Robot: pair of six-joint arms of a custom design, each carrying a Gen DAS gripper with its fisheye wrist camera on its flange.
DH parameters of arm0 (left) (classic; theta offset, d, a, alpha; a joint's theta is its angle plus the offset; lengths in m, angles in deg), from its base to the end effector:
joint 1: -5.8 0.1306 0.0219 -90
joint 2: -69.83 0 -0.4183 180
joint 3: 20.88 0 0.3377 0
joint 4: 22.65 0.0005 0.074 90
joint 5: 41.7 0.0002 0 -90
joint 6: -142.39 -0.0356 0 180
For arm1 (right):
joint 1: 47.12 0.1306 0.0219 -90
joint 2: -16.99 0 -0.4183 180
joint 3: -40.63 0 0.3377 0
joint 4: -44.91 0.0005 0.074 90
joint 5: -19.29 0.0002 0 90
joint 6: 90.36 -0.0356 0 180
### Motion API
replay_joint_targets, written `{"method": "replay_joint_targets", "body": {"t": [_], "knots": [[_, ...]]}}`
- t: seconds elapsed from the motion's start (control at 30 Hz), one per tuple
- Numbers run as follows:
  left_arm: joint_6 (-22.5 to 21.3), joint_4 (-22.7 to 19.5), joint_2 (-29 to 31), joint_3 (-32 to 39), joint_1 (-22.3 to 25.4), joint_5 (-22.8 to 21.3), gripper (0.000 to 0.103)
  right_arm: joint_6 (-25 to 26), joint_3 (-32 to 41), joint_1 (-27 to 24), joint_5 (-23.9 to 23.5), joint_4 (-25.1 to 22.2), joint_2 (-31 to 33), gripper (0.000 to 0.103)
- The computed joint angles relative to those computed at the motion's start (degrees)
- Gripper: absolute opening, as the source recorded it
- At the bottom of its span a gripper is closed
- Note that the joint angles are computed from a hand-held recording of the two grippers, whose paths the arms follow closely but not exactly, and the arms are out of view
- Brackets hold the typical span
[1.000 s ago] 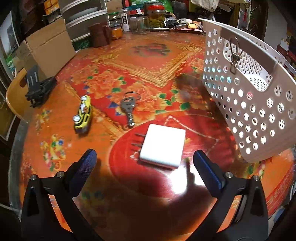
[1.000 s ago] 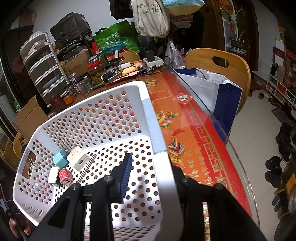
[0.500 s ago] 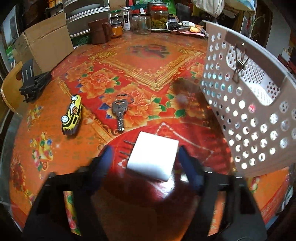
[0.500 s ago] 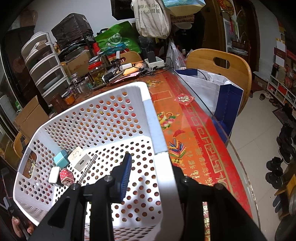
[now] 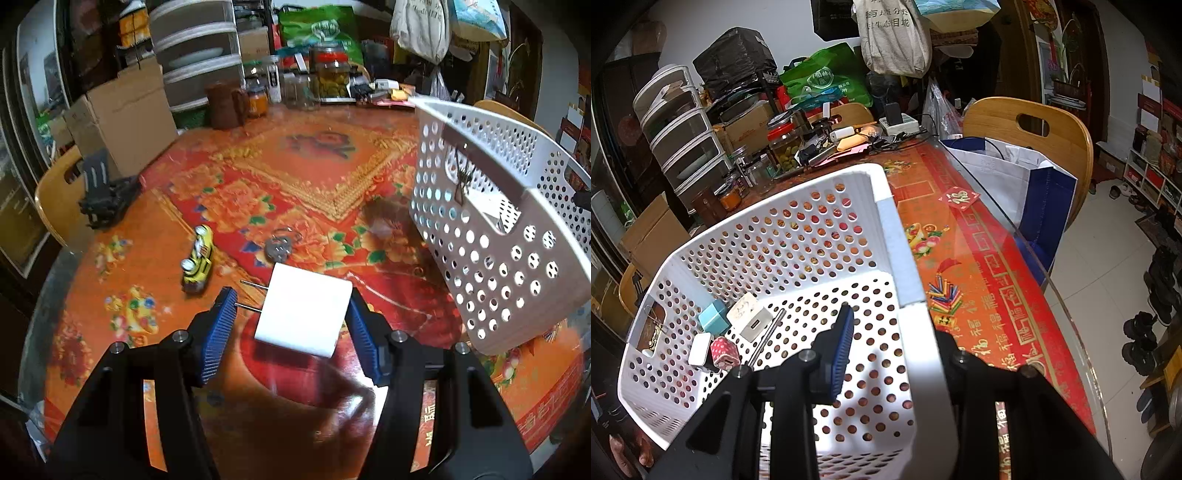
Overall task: Organize rigid objects
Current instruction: 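Carry the white card into the basket and open the left tool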
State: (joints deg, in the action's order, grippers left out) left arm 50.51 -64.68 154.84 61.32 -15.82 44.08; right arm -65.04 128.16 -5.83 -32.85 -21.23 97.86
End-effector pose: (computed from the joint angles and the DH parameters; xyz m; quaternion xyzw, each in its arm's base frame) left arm 0.3729 -0.1455 0.4534 0.1741 0.9063 -0.0323 0.3839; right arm 0.2722 0.2093 0.4947 0.2686 0.8763 0.0104 0.3998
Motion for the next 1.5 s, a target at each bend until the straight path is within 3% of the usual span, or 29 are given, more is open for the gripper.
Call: {"method": "replay_joint_targets", "body": {"t": [0.43,0.6,0.8,0.93,1.13,1.2,1.43,1.5], "knots": [[-0.30,2.33,-5.04,1.11,0.74,-0.61,0.057,0.05,0.07,0.11,0.04,0.20,-0.01,0.032],[-1.10,0.49,-4.74,6.43,-0.78,-4.70,0.057,0.14,0.07,0.14,-0.05,0.04,0.02,0.032],[-5.13,-5.15,-1.01,16.82,-7.42,-12.42,0.057,0.28,0.03,0.17,-0.06,0.34,0.05,0.032],[-7.30,-9.54,2.27,23.08,-13.10,-14.90,0.057,0.43,0.03,0.25,-0.20,0.61,0.04,0.032],[-10.27,-18.76,11.88,33.16,-21.28,-20.04,0.057,0.52,0.26,0.12,-0.83,0.58,0.09,0.032],[-11.39,-19.41,14.19,34.40,-22.63,-22.72,0.057,0.58,0.30,-0.06,-1.16,0.51,0.05,0.032],[-11.37,-34.72,25.25,45.27,-23.85,-22.06,0.057,0.69,0.15,-0.26,-1.30,0.88,-0.06,0.032],[-11.63,-36.58,26.36,46.07,-24.02,-22.29,0.057,1.04,-0.18,-0.42,-1.46,1.56,-0.29,0.033]]}}
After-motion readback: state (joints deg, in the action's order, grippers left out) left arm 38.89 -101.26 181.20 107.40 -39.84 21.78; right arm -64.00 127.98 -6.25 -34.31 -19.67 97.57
